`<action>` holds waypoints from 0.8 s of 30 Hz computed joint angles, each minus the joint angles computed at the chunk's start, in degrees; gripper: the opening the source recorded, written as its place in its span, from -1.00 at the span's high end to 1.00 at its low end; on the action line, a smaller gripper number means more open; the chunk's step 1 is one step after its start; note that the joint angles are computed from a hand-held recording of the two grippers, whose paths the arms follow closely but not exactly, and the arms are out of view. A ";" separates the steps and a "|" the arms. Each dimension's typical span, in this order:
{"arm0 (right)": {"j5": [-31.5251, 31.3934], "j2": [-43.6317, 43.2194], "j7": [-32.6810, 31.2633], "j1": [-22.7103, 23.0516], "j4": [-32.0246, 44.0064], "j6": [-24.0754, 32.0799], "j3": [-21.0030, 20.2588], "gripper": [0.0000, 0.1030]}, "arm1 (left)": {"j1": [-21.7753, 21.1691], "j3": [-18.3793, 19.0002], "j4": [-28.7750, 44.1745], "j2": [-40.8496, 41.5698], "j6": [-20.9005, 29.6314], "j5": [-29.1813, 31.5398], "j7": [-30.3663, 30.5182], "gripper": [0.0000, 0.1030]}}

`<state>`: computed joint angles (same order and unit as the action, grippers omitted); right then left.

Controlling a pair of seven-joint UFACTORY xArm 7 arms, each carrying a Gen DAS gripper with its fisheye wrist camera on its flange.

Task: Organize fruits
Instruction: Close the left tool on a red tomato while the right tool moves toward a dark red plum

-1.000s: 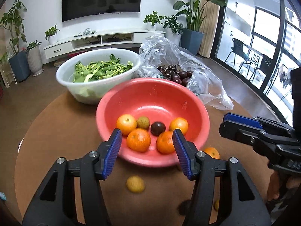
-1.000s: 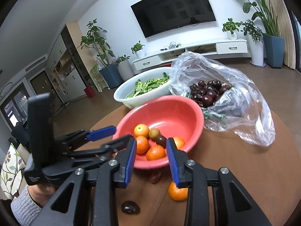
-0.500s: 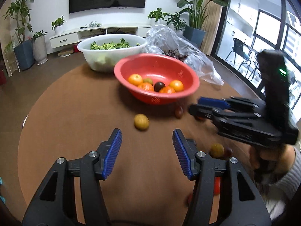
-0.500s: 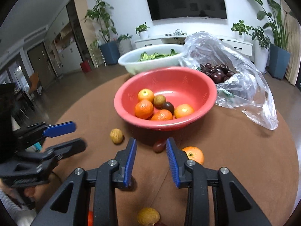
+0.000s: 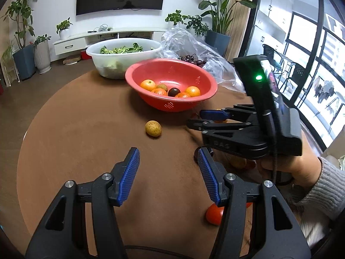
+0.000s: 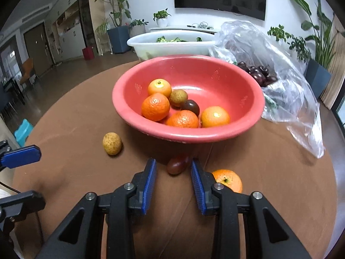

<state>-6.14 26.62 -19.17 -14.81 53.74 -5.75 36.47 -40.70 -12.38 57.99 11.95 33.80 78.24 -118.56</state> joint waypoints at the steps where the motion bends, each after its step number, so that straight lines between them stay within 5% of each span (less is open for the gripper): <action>1: -0.08 -0.13 0.06 2.02 0.43 0.16 -1.75 0.30 | 0.02 -0.01 0.09 0.03 -0.02 -0.15 0.20 -0.06; 4: -0.01 -1.88 0.70 12.59 0.61 -0.99 -11.89 0.30 | -0.15 -0.11 0.01 0.05 0.20 -0.60 0.49 -0.06; 9: -0.45 -3.23 1.37 20.58 -0.01 -2.16 -20.23 0.58 | -0.39 -0.10 0.28 0.48 -0.14 -1.14 1.34 -0.06; 14: -1.49 -2.74 0.47 4.41 -1.54 -0.65 -5.15 0.59 | -1.07 -0.15 0.54 0.85 -0.22 -1.52 2.09 -0.06; 18: -1.78 -0.33 -1.30 -13.23 -3.97 0.91 11.41 0.59 | -1.46 -0.15 0.40 1.15 -1.18 -1.44 2.76 -0.06; 24: -2.27 2.58 -1.07 -30.39 -8.35 2.17 26.79 0.59 | -2.57 -0.17 1.85 3.55 -3.52 -2.94 7.17 -0.06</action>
<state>-8.40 29.20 -20.24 -45.20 45.39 -3.58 63.25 -43.27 -12.54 59.84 15.50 30.28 75.30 -111.39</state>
